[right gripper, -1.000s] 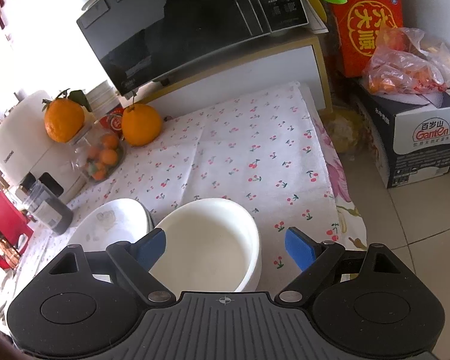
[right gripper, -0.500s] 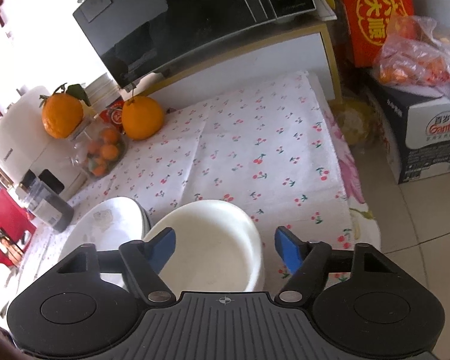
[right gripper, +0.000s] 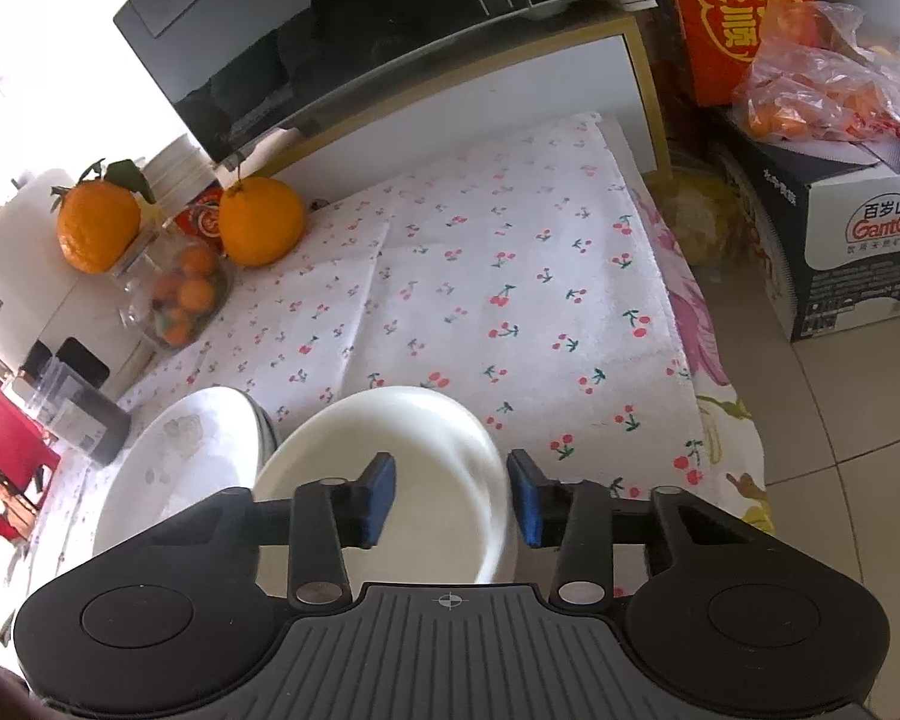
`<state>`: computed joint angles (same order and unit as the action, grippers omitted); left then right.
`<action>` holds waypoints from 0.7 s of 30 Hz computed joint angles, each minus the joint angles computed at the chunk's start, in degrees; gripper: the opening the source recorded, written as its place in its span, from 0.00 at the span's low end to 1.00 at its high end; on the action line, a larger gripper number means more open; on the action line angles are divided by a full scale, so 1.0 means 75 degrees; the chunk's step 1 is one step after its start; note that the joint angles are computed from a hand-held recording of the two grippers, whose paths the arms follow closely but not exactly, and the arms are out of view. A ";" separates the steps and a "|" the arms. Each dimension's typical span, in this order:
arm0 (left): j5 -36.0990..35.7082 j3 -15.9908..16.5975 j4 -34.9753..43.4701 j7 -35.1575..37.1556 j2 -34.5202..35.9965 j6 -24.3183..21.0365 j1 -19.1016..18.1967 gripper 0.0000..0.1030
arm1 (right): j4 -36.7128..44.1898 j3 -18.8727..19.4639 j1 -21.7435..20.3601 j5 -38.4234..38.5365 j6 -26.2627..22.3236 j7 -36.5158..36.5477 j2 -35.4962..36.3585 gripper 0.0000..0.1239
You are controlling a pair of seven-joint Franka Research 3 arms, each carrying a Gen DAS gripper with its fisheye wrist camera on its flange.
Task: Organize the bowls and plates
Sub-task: 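Lift the bowl stack with the right gripper and carry it over the plate stack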
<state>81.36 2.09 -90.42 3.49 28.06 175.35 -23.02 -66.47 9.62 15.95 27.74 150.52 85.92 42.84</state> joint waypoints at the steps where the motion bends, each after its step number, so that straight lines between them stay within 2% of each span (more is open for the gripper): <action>1: -0.0037 -0.0010 -0.0009 0.0026 -0.0005 -0.0001 0.0013 0.76 | -0.0024 -0.0001 -0.0006 0.0007 0.0007 -0.0005 -0.0013 0.28; 5: -0.0060 0.0024 -0.0005 0.0024 -0.0029 0.0038 -0.0006 0.75 | -0.0135 -0.0024 -0.0003 -0.0008 -0.0001 -0.0014 -0.0097 0.27; 9: 0.0299 0.0089 0.0003 -0.0359 -0.0094 0.0080 -0.0056 0.75 | -0.0264 -0.0039 0.0006 -0.0019 0.0002 -0.0008 -0.0206 0.27; 21: 0.1079 -0.0304 -0.0008 -0.1051 -0.0287 0.0131 0.0301 0.75 | -0.0830 0.0134 -0.0105 0.0333 0.0501 -0.0334 -0.0692 0.27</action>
